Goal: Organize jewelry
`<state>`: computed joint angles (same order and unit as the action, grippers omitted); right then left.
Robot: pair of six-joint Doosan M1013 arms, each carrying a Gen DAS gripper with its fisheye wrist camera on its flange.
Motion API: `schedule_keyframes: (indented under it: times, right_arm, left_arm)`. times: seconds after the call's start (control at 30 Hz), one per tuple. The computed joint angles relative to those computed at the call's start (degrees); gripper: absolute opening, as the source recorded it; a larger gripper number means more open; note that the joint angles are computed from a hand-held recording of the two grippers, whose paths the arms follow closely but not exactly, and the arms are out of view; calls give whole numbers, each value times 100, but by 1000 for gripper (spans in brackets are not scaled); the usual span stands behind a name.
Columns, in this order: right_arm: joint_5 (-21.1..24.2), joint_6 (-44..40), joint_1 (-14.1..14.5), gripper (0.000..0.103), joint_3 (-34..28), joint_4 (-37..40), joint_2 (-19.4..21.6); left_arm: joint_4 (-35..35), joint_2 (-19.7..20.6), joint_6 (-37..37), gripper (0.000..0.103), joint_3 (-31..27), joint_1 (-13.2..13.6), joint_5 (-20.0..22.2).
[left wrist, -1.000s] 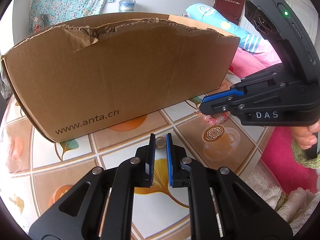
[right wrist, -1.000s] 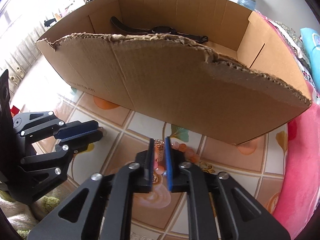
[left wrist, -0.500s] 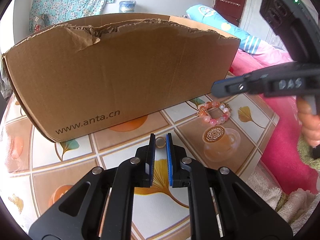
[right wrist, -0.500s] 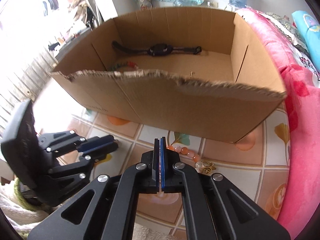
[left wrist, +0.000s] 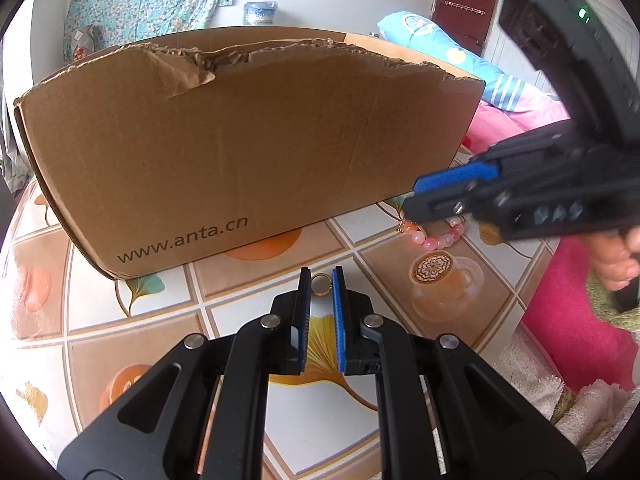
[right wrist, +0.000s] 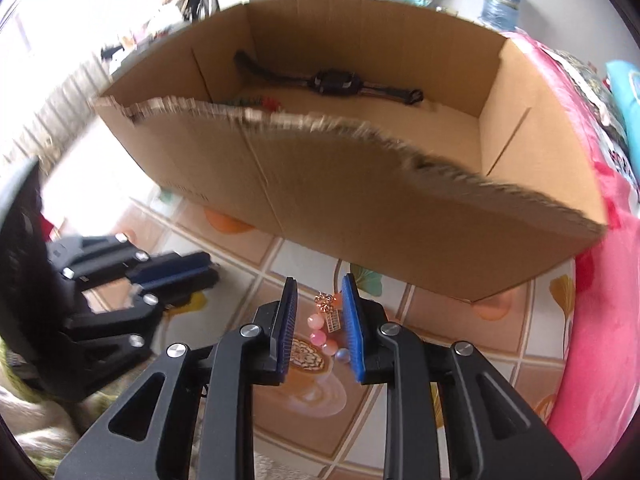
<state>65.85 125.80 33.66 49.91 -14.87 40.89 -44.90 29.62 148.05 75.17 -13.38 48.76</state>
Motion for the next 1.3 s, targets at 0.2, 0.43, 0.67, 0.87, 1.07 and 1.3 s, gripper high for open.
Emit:
schedule_keyframes:
  times: [0.2, 0.43, 0.67, 0.87, 1.07, 1.3]
  right_arm:
    - [624, -334, 91, 5, -369, -372, 255]
    - [175, 124, 64, 3, -96, -248, 33]
    - [-422, 496, 4, 3, 318, -147, -332]
    - [-718, 834, 62, 3, 460, -330, -430]
    - [-1026, 1178, 95, 3, 683, -489, -577]
    - [-1543, 1168, 173, 3, 813, -712, -760]
  left_arm:
    - [-56, 9, 46, 10, 3, 8, 10]
    - [-151, 25, 129, 10, 15, 30, 24]
    - [-234, 38, 206, 10, 39, 58, 24]
    - [-507, -23, 479, 9, 124, 128, 7]
    - [-661, -192, 745, 9, 278, 165, -65]
    - [-1319, -429, 1156, 10, 268, 297, 185]
